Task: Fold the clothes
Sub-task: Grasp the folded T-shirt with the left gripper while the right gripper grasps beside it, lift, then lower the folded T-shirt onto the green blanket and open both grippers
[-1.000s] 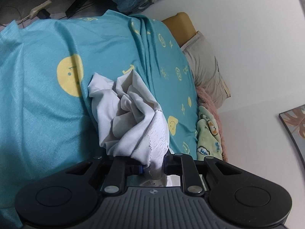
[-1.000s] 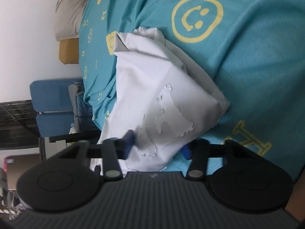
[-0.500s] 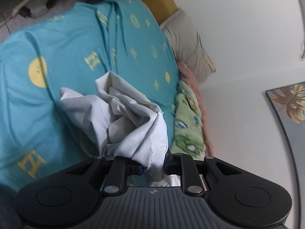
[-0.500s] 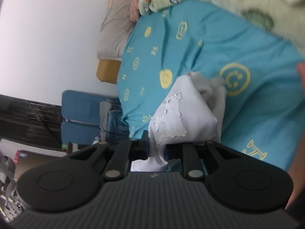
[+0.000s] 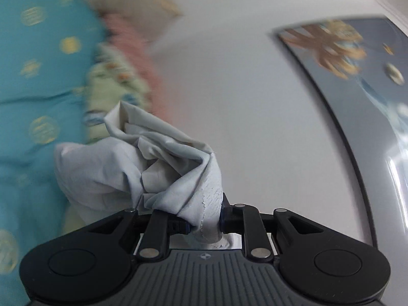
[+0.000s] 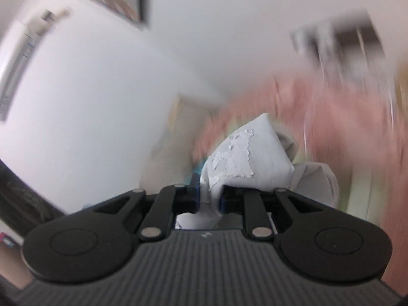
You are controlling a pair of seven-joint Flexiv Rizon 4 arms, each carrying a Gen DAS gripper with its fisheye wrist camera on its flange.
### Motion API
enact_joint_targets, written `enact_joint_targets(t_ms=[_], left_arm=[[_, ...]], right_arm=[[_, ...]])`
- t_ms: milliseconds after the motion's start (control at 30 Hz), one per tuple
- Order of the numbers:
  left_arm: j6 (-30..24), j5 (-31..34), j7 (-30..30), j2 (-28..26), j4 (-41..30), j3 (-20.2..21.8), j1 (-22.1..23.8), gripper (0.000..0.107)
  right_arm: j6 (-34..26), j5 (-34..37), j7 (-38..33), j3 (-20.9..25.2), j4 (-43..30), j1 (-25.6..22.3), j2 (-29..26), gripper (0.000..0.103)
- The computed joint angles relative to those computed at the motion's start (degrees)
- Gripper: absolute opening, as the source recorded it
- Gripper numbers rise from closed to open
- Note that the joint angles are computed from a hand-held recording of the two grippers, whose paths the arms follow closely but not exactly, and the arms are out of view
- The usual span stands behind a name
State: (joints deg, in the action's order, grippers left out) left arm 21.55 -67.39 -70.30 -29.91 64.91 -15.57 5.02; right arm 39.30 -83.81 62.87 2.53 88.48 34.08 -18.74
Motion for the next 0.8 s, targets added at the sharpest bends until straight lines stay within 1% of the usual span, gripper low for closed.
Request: enact_joint_targets(t_ms=[33,100,167,233,267,300,367,400,433,500,533,567,600,667,700,767,800], left_arm=[[1.05,-1.09,0.7,-0.75,-0.84,0.48,-2.42,0.021],[6.11,-2.37,3.04,-1.52,-0.64,-2.86,-4.93,0.021],[9.31,-0.92,7.28,-1.74,0.7,-3.14,-7.79,0.022],[10.81,1.0,11.86,-0.1,5.6,-2.5,-9.55,0.022],[10.87,1.22,14.73,1.65,9.88,-2.02,-9.81,0.023],[10.76,2.46,16.86,2.36,12.63,-1.24,-10.27,0.023],[10.47,6.79,20.64,3.81,17.92,0.95,-11.06,0.024],[9.83,9.71,21.46,4.28,19.69,2.06,-11.35,0.023],[9.84,11.71,23.21,4.95,21.6,2.81,-11.54,0.023],[12.18,11.82,28.03,6.8,25.25,3.24,-11.73,0.027],[13.3,11.52,30.0,7.68,26.68,3.38,-11.84,0.03],[14.08,11.04,31.96,8.43,27.79,4.32,-12.59,0.034],[13.58,12.74,31.64,8.59,27.04,3.88,-12.06,0.039],[11.16,15.45,31.68,9.33,25.57,4.47,-11.77,0.07],[9.61,16.58,32.03,9.96,25.01,4.78,-11.47,0.074],[10.1,15.39,34.75,12.29,26.35,5.3,-11.06,0.088],[10.29,14.72,36.12,13.47,26.99,5.64,-10.9,0.092]], right_arm=[[-1.44,-0.75,-2.24,-0.34,1.21,-0.35,1.57,0.018],[-4.19,-2.53,-6.52,-0.33,3.42,-1.72,4.5,0.018],[-7.68,-0.4,-7.91,1.39,6.71,-2.88,6.78,0.018],[-10.07,3.86,-8.01,3.63,10.65,-3.73,8.09,0.018],[-10.98,6.42,-7.98,4.69,12.63,-3.97,8.58,0.018],[-11.6,9.04,-7.87,5.63,14.53,-4.16,8.97,0.018],[-8.81,14.62,-6.52,7.31,18.43,-4.72,8.96,0.018],[-7.16,17.09,-5.85,7.89,20.24,-4.86,8.81,0.018],[-6.13,16.84,-4.1,7.99,21.49,-4.61,8.66,0.018],[-4.01,16.13,-0.5,8.15,23.87,-4.08,8.21,0.018],[-3.15,15.78,1.08,8.22,24.85,-3.79,7.95,0.018],[-4.54,16.55,-0.01,8.38,24.46,-3.19,8.17,0.019],[-5.89,17.31,-1.07,8.57,24.04,-2.64,8.38,0.02],[-7.57,19.69,-3.07,9.01,22.96,-1.93,8.91,0.02],[-9.88,20.96,-5.81,9.5,21.73,-1.05,9.02,0.02],[-14.54,23.11,-11.11,10.32,19.1,0.76,9.09,0.021],[-16.88,24.0,-13.68,10.67,17.71,1.68,9.06,0.029]])
